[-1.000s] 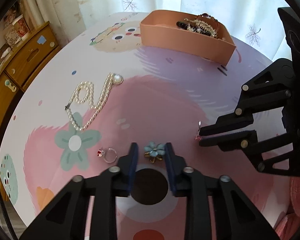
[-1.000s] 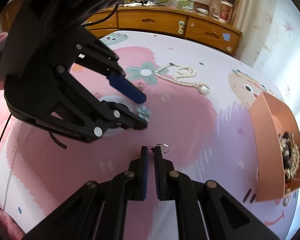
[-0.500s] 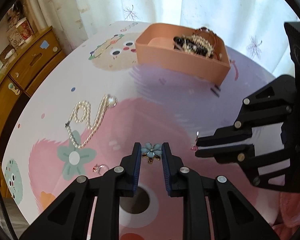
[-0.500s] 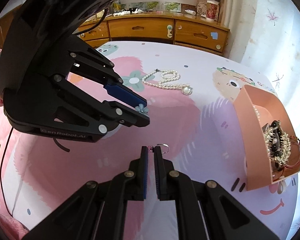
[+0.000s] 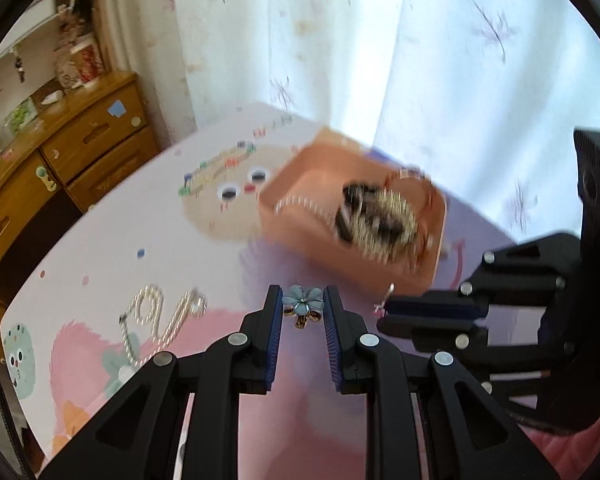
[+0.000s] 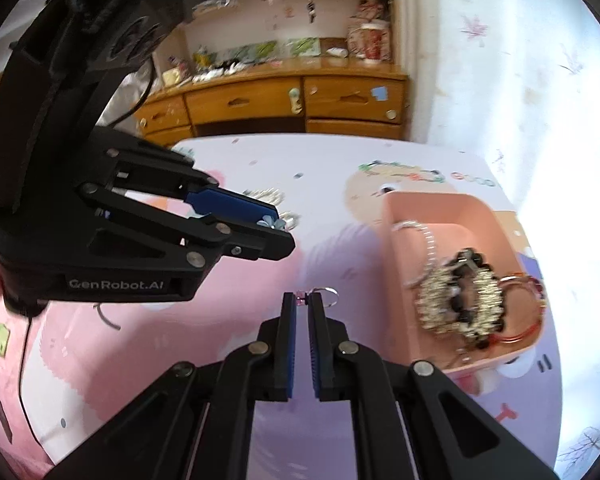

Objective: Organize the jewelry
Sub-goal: 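Drop the flower earring in the pink box with left tool while right tool drops the ring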

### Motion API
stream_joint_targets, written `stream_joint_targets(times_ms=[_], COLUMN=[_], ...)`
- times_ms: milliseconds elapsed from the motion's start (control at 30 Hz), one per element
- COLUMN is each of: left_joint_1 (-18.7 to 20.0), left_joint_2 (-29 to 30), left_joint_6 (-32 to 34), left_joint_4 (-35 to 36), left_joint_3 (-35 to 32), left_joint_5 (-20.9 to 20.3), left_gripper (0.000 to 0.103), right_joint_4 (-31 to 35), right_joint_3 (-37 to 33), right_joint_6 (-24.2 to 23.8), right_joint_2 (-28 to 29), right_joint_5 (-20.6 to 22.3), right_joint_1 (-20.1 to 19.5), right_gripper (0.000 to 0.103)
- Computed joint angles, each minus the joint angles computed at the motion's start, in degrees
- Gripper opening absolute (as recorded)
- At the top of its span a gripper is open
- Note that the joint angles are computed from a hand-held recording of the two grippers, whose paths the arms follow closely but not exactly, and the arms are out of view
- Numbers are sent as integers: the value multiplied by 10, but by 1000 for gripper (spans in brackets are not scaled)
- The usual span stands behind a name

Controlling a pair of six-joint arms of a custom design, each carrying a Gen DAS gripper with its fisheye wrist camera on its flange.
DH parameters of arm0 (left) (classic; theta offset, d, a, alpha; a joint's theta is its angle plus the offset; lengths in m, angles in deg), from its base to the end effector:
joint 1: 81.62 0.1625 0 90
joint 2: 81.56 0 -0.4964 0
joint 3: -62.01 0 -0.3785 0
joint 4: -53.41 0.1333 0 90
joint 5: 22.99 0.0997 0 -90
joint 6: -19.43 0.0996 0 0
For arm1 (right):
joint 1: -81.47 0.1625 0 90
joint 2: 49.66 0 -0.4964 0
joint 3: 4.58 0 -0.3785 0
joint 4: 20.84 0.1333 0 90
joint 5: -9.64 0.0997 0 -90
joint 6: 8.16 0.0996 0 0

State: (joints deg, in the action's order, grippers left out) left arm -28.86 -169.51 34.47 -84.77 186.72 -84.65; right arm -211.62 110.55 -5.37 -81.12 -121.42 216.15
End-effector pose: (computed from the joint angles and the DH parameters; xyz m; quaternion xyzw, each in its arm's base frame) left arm -0.1201 -0.4564 0.3659 0.4032 0.8768 -0.1416 0.2205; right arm 0.4579 -0.3665 0.0029 0.2823 -0.8835 0.2671 0.2614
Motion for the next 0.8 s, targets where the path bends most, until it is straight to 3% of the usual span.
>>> stream_joint_targets(times_ms=[333,500,667,700,767,800], left_joint_1=[-35,-32,-30,-30,-30,-29], left_joint_2=[63,85,108,110,112,111], left_joint_6=[-63,-79,-84,-86,-93,-97], left_joint_4=[-154,-175,-164,-159,-156,-155], left_joint_3=[0,-4,-8,-9,-11,-12], left_joint_5=[7,-12,0,0,6,8], left_gripper=[18,18,19,20,42,49], right_joint_4=[-64,-62,-59,-55,-35,-24], right_joint_3=[52,67,81,84,80,77], right_joint_6=[-33,-38,-43,-41,-35,-31], right_joint_2=[-56,-79,-96,-100,-100,-99], right_joint_5=[3,15,41,50,53,43], right_joint_1=[-29,-45,-62,-66,-69,-67], right_gripper=[6,6,6,6,6,8])
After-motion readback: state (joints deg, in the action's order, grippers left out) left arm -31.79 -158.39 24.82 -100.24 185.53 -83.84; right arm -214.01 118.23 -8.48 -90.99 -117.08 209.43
